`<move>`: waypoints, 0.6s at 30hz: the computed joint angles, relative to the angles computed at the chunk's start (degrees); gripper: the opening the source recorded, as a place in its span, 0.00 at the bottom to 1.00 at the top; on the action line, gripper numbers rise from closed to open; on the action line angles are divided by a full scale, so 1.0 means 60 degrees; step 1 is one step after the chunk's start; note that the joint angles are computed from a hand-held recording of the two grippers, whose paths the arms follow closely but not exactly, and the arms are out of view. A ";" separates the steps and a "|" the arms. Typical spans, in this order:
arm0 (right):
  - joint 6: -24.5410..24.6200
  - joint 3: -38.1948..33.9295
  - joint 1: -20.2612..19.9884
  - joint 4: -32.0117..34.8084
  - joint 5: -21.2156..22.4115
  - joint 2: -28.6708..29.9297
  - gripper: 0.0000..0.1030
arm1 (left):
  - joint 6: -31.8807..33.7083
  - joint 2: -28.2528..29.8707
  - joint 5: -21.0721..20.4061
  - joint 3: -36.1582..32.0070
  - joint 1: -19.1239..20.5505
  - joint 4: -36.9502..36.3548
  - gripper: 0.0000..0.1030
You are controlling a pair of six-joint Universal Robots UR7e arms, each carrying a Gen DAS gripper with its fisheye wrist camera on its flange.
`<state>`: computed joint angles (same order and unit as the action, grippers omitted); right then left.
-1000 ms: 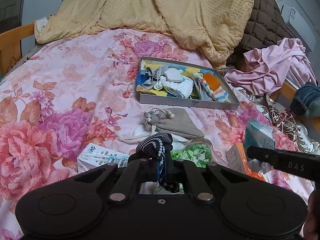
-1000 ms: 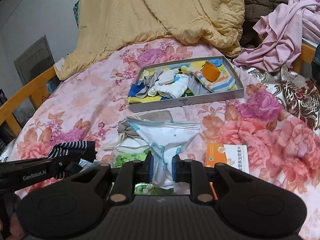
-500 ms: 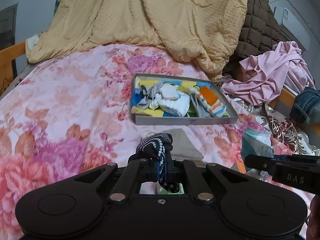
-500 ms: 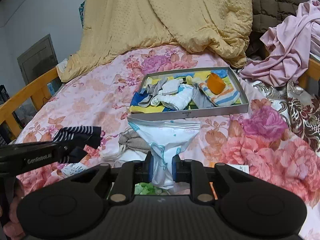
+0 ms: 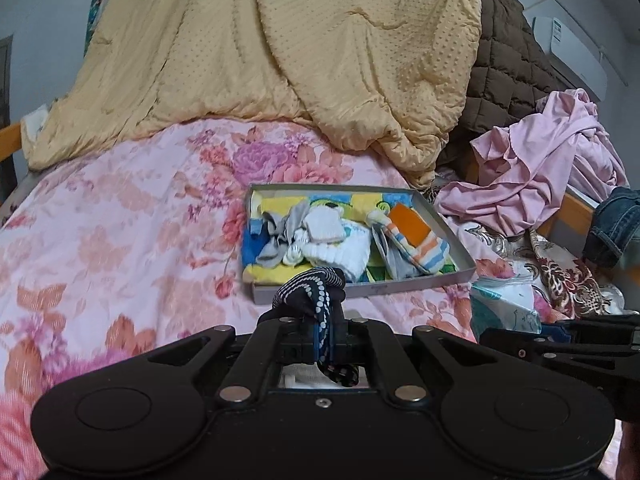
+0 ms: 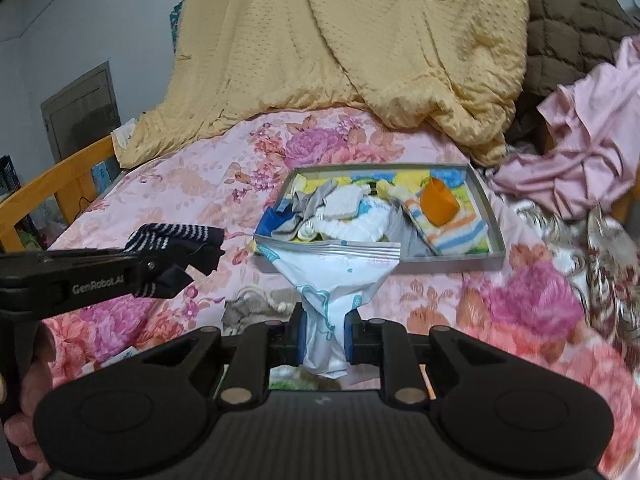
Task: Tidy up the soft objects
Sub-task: 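Carry the sock with the left tool while the right tool carries the bag to the tray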
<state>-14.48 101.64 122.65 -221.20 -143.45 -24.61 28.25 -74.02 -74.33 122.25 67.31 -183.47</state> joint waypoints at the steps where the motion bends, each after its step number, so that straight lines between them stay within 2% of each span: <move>1: -0.0131 -0.0091 -0.0056 0.0029 0.0055 -0.0022 0.19 | 0.0061 0.0119 -0.0016 -0.0140 0.0007 -0.0013 0.04; 6: -0.0732 -0.0691 -0.0502 0.0361 0.0500 -0.0158 0.19 | 0.0514 0.0999 -0.0214 -0.1164 0.0104 0.0025 0.04; 11: -0.1960 -0.1644 -0.1186 0.0440 0.1267 -0.0073 0.20 | 0.0336 0.2188 -0.0862 -0.2986 0.0364 0.1329 0.04; 14: -0.1942 -0.2309 -0.1610 0.0989 0.1475 -0.0033 0.20 | 0.0105 0.3025 -0.0983 -0.4159 0.0444 0.1773 0.04; 18: -0.1275 -0.3463 -0.2214 0.1843 0.1385 0.0104 0.20 | 0.0086 0.4214 -0.1109 -0.5754 0.0498 0.2238 0.04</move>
